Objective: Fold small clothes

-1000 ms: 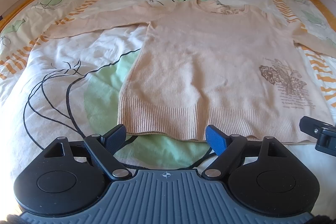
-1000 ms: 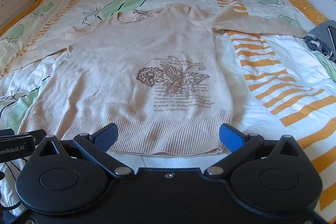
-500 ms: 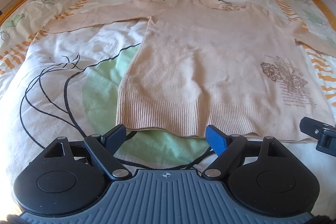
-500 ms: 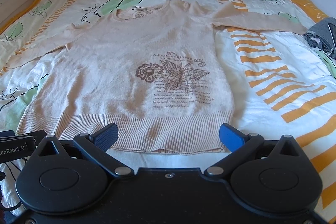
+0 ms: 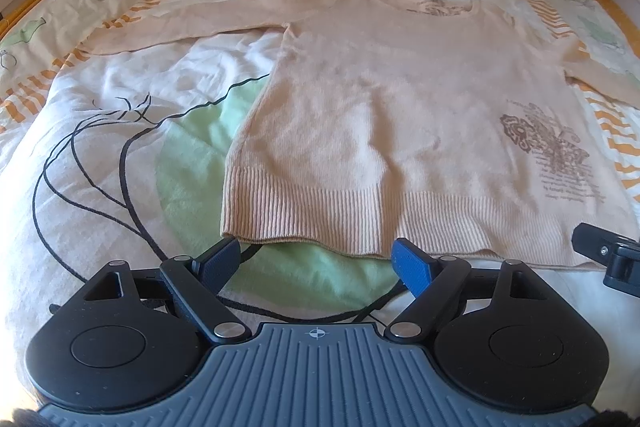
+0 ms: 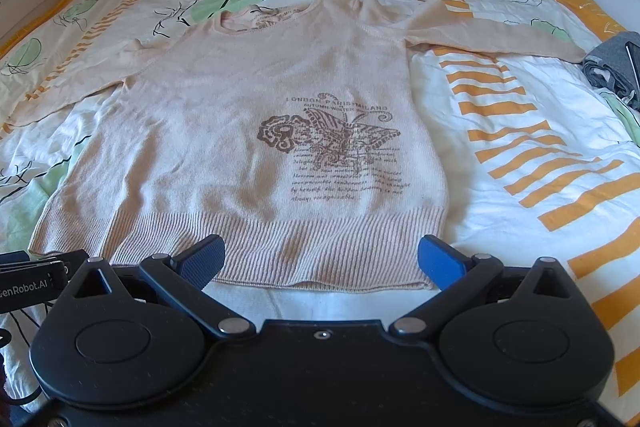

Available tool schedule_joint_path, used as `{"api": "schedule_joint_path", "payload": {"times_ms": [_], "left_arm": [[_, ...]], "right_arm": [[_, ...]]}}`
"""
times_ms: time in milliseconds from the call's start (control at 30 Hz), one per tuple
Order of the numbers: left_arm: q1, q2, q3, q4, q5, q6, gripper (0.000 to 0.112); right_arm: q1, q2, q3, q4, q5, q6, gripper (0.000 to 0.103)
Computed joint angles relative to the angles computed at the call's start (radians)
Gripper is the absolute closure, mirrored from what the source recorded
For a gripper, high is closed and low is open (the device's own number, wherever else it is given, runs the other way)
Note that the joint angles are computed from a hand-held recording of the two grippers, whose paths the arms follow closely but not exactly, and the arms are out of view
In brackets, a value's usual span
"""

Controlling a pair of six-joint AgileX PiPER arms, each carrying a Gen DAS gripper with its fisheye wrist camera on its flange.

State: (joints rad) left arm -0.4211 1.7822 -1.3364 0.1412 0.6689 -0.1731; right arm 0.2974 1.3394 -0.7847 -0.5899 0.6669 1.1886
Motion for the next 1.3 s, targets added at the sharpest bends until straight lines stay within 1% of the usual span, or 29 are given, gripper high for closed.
{"api": "schedule_joint_path", "payload": {"times_ms": [200,433,533,667,767,900,1067,1200,1300], "left_arm": [[0.003,0.003,-0.002,-0.010,-0.001,0.007,0.030],[0.019,0.029,-0.025,-0.078,0.002,0.062,0.030],[0.024,0.046,-0.055,-0.103,0.006,0.096,0.031],[0.016,0.090,-0.130,-0.072,0.011,0.085,0.031],[0.012,0.138,-0.212,-0.052,0.023,0.081,0.031],[0.011,0.223,-0.346,-0.036,0.067,0.074,0.031],[0.008,0.337,-0.516,-0.010,0.117,0.078,0.031],[0.008,0.465,-0.715,-0.012,0.203,0.110,0.031],[0.013,0.578,-0.906,-0.037,0.294,0.137,0.031]], "right_arm": [[0.000,0.015,-0.008,0.010,0.005,-0.010,0.001],[-0.022,0.028,-0.014,0.045,0.012,-0.062,0.001],[-0.058,0.027,-0.022,0.085,0.004,-0.122,0.001],[-0.129,0.034,-0.049,0.130,0.002,-0.216,0.001],[-0.208,0.039,-0.079,0.190,-0.005,-0.317,0.001],[-0.326,0.068,-0.131,0.299,-0.025,-0.472,0.001],[-0.456,0.171,-0.226,0.405,-0.027,-0.628,0.001],[-0.539,0.290,-0.319,0.468,-0.017,-0.709,0.001],[-0.589,0.388,-0.392,0.481,-0.003,-0.740,0.001]]}}
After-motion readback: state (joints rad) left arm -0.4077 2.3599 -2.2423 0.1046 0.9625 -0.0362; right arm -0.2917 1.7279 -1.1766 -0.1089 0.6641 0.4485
